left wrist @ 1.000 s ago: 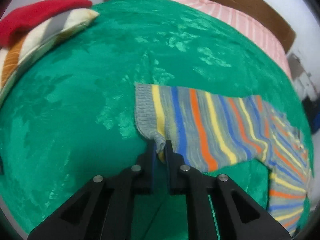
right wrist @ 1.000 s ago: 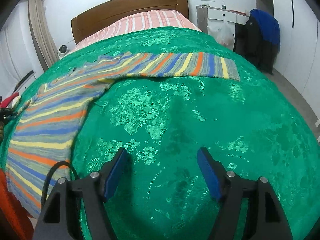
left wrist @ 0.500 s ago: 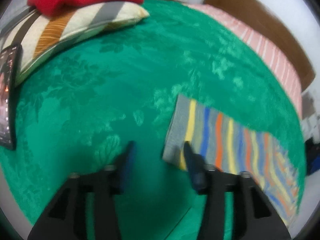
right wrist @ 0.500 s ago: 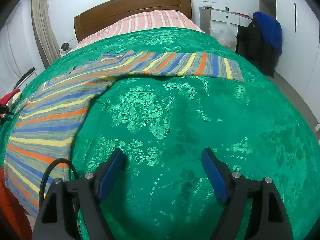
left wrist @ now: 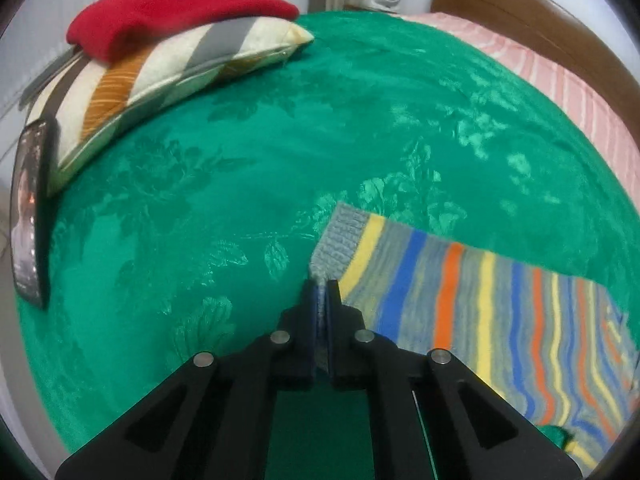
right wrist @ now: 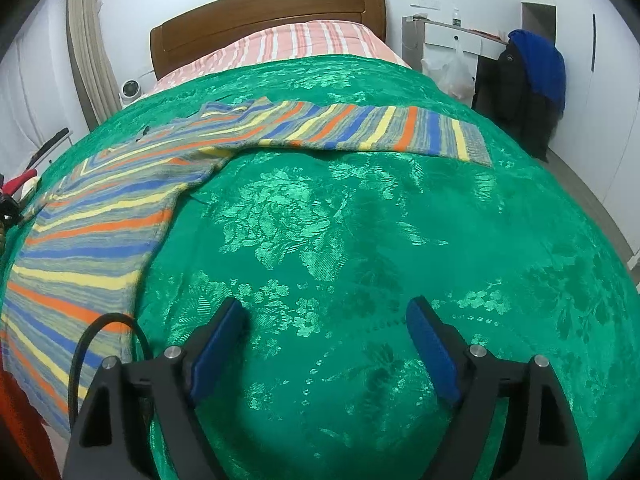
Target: Fold small clothes
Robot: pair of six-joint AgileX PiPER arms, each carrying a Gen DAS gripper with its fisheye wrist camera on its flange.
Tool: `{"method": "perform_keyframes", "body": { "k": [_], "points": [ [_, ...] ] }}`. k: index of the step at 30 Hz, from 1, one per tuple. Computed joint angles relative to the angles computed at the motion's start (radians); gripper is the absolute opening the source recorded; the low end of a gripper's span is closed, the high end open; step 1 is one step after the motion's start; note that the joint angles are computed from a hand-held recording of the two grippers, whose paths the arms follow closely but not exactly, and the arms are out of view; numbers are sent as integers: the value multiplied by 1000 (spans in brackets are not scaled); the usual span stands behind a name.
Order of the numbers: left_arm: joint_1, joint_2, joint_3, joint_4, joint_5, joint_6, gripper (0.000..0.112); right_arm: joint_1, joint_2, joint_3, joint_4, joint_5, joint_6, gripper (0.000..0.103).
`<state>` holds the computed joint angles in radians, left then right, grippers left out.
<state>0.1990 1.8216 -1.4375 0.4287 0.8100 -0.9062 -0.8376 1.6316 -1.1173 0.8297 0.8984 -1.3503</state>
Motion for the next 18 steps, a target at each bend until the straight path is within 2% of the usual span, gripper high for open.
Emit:
{"method": "perform_keyframes", "body": {
  "k": [3, 4, 5, 7, 9, 13, 15, 18],
  "points": [
    [-28, 0, -19, -1, 32, 56, 10, 1, 3, -3, 0, 2, -4, 84],
    [-39, -8, -17, 10, 46, 55, 22, -1, 5, -7, 1, 7, -2, 84],
    [-46, -19, -13, 16, 63, 59, 46, -3, 8, -10, 3, 11, -3, 85],
    [-84, -98, 57, 60, 63, 24, 71, -3, 11, -11, 4, 11, -4, 85],
    [-139, -189, 145, 87, 26, 10, 76, -4, 12, -13, 3, 12, -2, 85],
    [-259, -383, 322, -8, -43, 84, 90, -34, 7, -19, 51, 38, -19, 84],
    [-351, -451, 412, 10, -79, 23, 95, -62, -7, -12, 121, 38, -57, 84],
    [-435, -452, 490, 63, -126, -66, 96, -81, -10, -8, 186, 10, -91, 85]
  ]
}}
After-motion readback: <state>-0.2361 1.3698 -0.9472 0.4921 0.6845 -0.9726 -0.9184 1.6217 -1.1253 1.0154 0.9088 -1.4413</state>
